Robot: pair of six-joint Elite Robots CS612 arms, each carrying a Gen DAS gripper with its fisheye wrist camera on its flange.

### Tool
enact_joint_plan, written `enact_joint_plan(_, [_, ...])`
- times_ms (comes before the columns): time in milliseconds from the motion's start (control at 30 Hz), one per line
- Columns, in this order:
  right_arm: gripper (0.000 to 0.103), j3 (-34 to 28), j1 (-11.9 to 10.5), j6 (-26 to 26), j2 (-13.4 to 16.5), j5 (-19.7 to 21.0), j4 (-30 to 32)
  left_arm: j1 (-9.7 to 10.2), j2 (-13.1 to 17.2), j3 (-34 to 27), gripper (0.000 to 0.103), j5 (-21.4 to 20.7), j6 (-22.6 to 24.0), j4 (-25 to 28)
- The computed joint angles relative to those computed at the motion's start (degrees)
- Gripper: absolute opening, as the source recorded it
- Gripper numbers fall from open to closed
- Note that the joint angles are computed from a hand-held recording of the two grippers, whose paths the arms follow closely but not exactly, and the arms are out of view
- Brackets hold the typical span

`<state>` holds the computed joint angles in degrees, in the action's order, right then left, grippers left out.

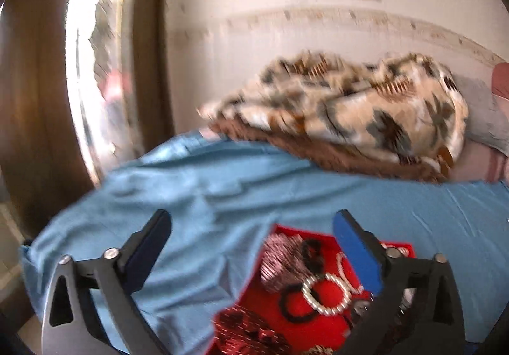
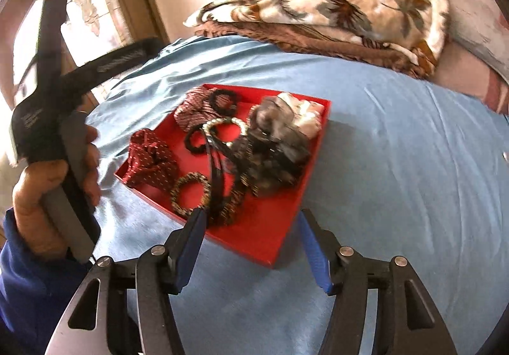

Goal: Organize jewelry

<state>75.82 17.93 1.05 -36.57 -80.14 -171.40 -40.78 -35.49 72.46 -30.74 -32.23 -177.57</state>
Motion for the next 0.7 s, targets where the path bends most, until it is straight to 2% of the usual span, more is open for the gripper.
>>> enact_joint_plan(100, [0.065,1.5,-0.4,0.9,-0.7,-0.3,-1.3,-1.22,0.4,-0.1,0.103,6.3,2.4,-3.2])
enact_joint_plan(233, [0.065,3.6,-0.9,2.1,-1.6,-1.0,-3.7,-2.84,0.0,1.1,0.103,12.0,2.3,-2.0])
enact_joint_plan(333, [0.065,5.2,-1.2,2.8,-2.3,-1.5,-5.4,-4.14,-2.2,4.6,0.103,13.6,-7.3,5.2])
enact_joint_plan(467, [0.067,7.3,-1.8,3.6,-3.2,-2.2,-7.6,-5.4,-5.4,8.9,0.103,9.5,-16.0,11.2])
enact_joint_plan(600, [0.067,9.2,-2.2,4.4,-3.9,-3.0,-10.0,-7.17,-7.4,10.9,0.103,12.0,-22.2,17.7])
enact_joint_plan(700, [0.068,10.7,-2.5,4.4,-4.6,-3.7,-12.7,-8.4,-8.0,11.2,0.103,13.2,-22.5,19.1])
